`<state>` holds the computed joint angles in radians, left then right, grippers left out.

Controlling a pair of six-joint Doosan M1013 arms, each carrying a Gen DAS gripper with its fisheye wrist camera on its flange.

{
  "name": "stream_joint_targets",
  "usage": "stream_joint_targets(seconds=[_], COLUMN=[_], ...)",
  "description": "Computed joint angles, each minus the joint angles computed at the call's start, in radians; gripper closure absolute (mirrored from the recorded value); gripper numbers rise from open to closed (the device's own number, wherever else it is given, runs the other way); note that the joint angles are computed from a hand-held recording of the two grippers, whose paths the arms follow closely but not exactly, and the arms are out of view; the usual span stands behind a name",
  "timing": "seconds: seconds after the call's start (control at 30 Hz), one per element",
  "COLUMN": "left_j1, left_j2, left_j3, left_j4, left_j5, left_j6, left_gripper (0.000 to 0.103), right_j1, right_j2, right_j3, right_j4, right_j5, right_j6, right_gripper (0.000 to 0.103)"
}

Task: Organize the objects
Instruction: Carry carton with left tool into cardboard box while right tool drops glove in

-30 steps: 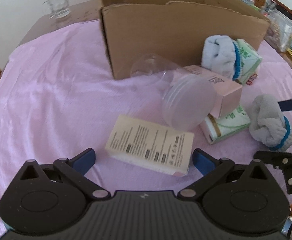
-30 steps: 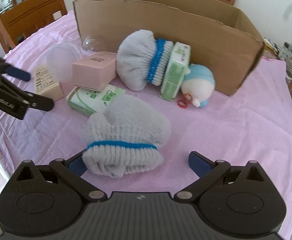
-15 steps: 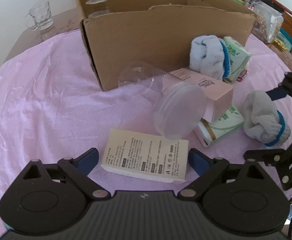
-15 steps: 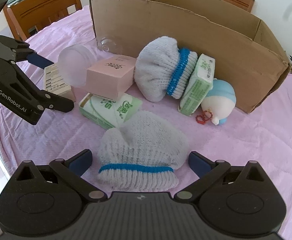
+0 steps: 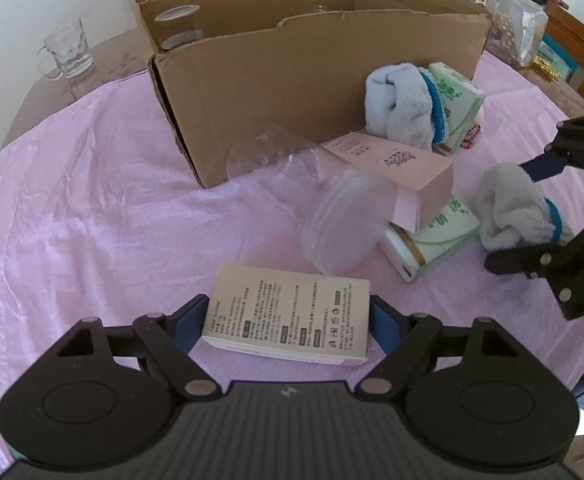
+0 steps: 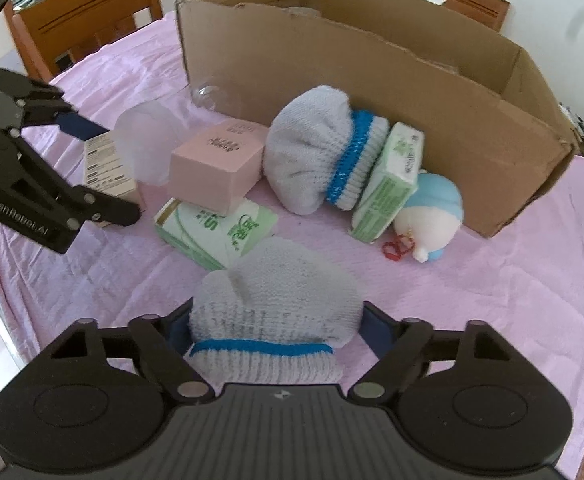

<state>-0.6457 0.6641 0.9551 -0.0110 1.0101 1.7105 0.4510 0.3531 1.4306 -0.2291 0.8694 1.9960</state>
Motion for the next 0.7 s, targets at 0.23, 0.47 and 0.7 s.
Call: stream_joint_targets(seconds=[0.23, 0.47, 0.7], left_j1=[0.013, 0.031, 0.033], left_j2=[-0.004, -0.012, 0.002], left_j3=[-0.012, -0.049, -0.137], left_j4=[-0.045, -0.122, -0.162], left_j5=[0.03, 0.085, 0.144], left_j6=[0.061, 0.15, 0.199], left_gripper=[0.02, 0.02, 0.02], right_j1=[0.015, 0.019, 0.027], right_j2=[0.004, -0.005, -0.013], right_j3=[-0.019, -0.04, -0.075], right_j4=[-0.037, -0.046, -0.067], right_j5=[0.033, 0.067, 0.112], right_j6=[0.029, 0.088, 0.112], right_gripper=[0.024, 0.025, 0.025])
